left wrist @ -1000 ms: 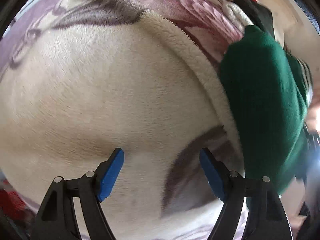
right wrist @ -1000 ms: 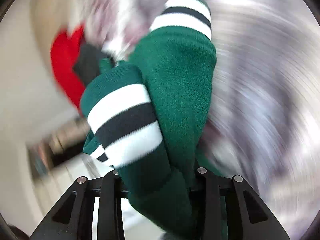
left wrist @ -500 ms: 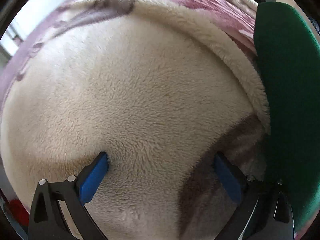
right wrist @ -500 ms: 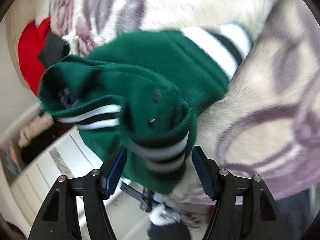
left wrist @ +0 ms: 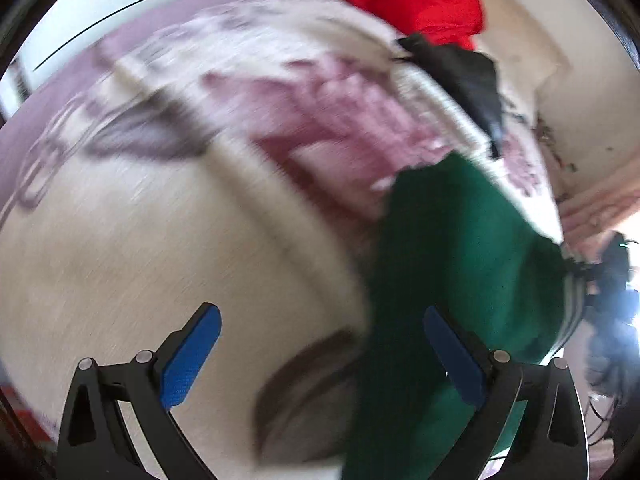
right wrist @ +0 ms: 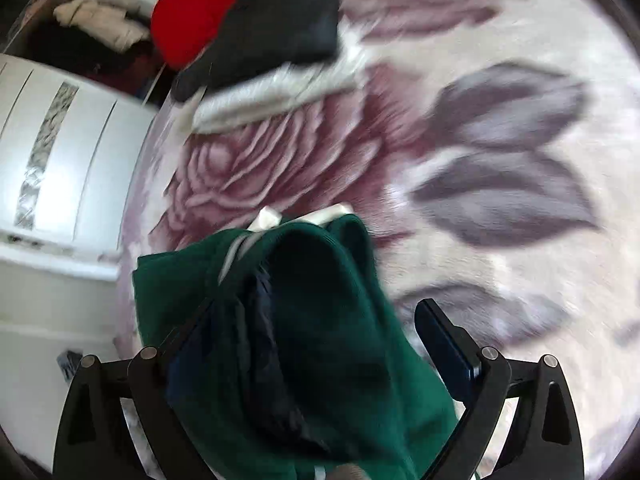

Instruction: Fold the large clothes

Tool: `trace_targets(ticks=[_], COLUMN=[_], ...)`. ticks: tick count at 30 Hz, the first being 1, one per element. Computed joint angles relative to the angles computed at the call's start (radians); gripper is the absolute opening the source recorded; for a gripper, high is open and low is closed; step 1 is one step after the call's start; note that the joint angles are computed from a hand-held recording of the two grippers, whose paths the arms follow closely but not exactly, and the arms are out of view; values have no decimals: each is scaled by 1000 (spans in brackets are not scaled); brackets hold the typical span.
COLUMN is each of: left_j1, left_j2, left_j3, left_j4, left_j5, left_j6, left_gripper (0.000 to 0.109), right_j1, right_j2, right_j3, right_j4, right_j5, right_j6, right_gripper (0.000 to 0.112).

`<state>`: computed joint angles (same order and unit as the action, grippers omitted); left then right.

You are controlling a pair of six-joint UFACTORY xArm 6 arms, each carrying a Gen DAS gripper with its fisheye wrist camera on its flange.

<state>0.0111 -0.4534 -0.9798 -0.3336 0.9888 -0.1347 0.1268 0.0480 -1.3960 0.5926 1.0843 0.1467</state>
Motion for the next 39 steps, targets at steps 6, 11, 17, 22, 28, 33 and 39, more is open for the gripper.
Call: trace_targets(ticks=[6, 11, 17, 22, 28, 33, 39], left_j1=[-65, -82, -85, -56, -102, -138, -154], left_j2=[289, 429, 527, 550, 598, 619, 642], left_j3=[-241, -407, -480, -517, -579, -564, -643], left_j4=[-138, -127, -158, -316, -290, -183, -102], left_j5=[-49, 7, 29, 87, 144, 111, 167], left_j6=[99, 100, 123, 229, 304, 271, 130], left_gripper=[103, 103, 86, 41, 43, 25, 28], right_j1=[-18, -28, -71, -123, -134, -109, -162], right_j2=[3, -131, -43, -138, -165, -192, -207], right_j3=[-34, 13, 36, 118, 163, 217, 257], right_j4=[66, -12, -70, 63, 91, 77, 63], right_j5=[79, 11, 84, 95, 230, 165, 169], right_j6=[116, 320, 365, 277, 158, 137, 186], right_gripper=[16, 12, 24, 76, 86, 19, 41])
